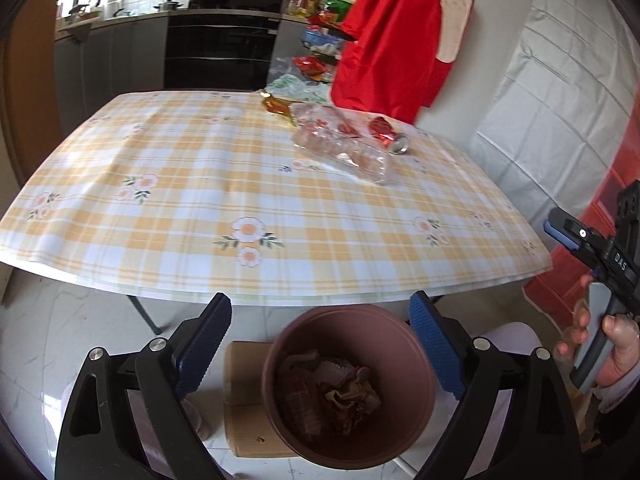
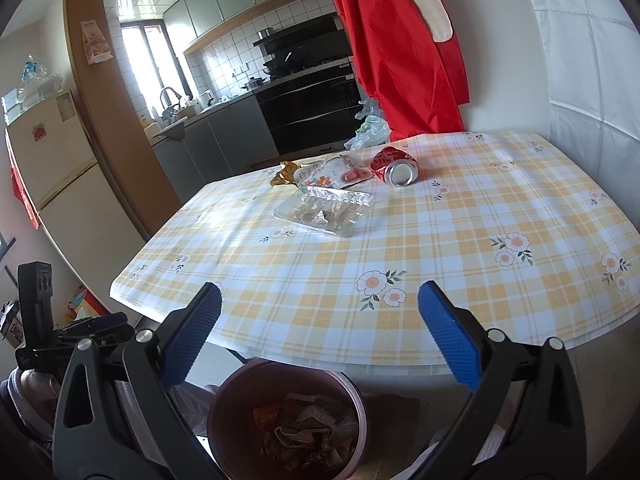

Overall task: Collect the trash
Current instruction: 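Lower the brown paper bag into the brown bin and open the left tool, then reach and grasp the clear plastic bag with the left tool while the right tool approaches the red can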

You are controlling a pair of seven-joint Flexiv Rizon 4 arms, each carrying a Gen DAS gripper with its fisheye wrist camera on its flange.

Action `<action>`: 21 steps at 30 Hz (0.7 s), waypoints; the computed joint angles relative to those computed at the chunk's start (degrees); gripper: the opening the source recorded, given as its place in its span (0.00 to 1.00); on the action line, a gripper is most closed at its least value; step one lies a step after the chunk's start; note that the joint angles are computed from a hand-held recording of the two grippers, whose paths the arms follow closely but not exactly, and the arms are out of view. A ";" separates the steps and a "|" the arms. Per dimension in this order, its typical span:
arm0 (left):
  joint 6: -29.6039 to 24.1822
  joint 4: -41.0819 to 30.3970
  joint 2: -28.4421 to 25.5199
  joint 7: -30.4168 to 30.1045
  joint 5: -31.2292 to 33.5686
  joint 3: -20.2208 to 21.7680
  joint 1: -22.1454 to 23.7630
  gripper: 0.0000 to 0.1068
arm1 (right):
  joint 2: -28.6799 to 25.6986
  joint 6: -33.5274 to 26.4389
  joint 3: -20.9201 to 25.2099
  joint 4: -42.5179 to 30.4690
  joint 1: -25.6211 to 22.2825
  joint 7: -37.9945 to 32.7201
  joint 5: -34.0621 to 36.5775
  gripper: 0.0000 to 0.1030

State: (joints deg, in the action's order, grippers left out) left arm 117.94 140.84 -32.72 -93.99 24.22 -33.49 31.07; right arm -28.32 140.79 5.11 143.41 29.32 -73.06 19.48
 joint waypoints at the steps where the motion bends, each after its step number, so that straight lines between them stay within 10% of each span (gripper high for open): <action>1: 0.01 -0.08 0.14 -0.10 -0.36 0.44 -0.30 0.83 | -0.15 -0.23 -0.15 -0.11 0.07 -0.07 0.17 0.94; 21: -8.49 -13.27 -3.86 5.41 -9.08 2.84 -8.81 0.83 | -5.85 -5.12 -3.21 -4.91 -5.02 2.08 -3.50 0.94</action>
State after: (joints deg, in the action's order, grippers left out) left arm 109.45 127.57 -36.58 -88.58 15.14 -30.65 22.26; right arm -34.17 135.67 1.91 138.51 24.30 -70.98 15.98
